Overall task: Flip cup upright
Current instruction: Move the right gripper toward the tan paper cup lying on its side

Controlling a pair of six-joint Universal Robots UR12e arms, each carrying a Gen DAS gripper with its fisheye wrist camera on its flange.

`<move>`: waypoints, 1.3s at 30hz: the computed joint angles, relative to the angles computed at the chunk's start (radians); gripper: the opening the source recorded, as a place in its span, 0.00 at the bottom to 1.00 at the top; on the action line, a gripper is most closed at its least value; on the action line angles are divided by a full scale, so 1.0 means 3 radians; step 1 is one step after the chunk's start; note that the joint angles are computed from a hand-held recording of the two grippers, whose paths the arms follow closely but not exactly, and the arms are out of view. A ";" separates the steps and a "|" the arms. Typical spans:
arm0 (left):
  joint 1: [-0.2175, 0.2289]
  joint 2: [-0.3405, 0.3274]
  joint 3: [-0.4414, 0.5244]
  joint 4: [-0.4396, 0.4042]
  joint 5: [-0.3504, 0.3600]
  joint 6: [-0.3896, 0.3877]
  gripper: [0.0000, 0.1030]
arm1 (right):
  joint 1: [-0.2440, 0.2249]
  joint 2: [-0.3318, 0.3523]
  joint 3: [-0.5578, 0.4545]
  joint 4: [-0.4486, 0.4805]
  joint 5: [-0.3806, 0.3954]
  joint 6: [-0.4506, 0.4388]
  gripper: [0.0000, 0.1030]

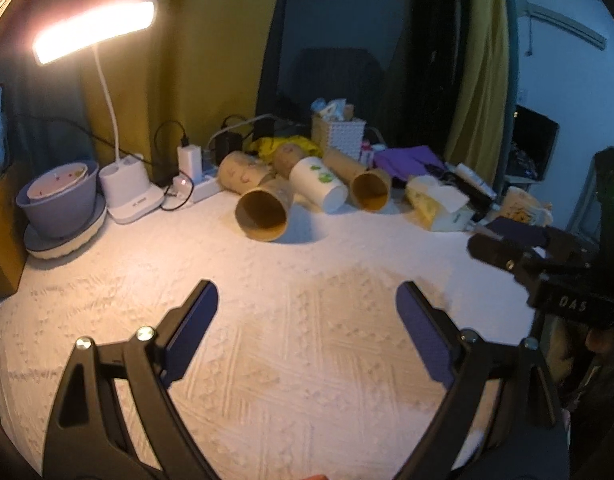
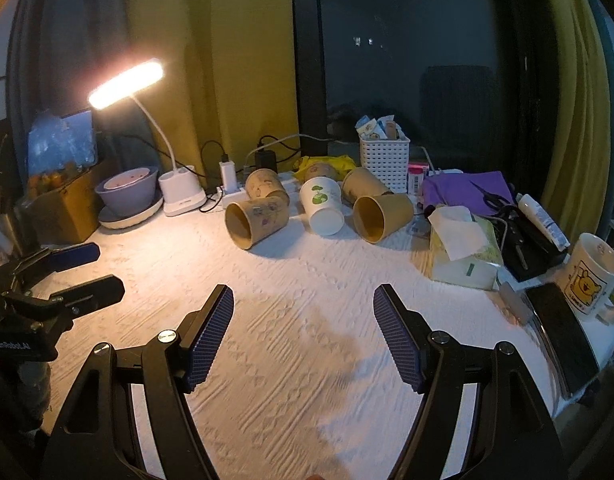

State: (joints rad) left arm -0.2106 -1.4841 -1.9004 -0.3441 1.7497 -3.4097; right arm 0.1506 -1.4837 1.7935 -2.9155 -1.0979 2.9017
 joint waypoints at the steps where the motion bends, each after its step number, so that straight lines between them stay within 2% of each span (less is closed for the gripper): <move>1: 0.0021 -0.0018 0.0021 -0.0038 -0.0008 -0.0011 0.89 | 0.0004 0.0030 -0.0039 0.0021 -0.0011 0.0004 0.73; 8: 0.0149 -0.0126 0.0191 -0.0246 -0.0022 -0.0057 0.89 | 0.0021 0.0203 -0.0291 0.0213 -0.0058 0.0039 0.73; 18: 0.0240 -0.0375 0.0510 -0.0472 -0.0092 0.0100 0.89 | 0.0025 0.0420 -0.0618 0.0413 -0.0076 0.0141 0.73; 26: 0.0296 -0.0631 0.0702 -0.0404 -0.0056 0.0272 0.89 | 0.0021 0.0589 -0.0833 0.0554 -0.0075 0.0173 0.73; 36: 0.0357 -0.0916 0.0958 -0.0465 -0.0077 0.0359 0.89 | 0.0034 0.0789 -0.1045 0.0788 -0.0077 0.0171 0.73; 39: 0.0394 -0.0976 0.1020 -0.0563 -0.0164 0.0339 0.89 | 0.0044 0.0840 -0.1100 0.0828 -0.0059 0.0162 0.73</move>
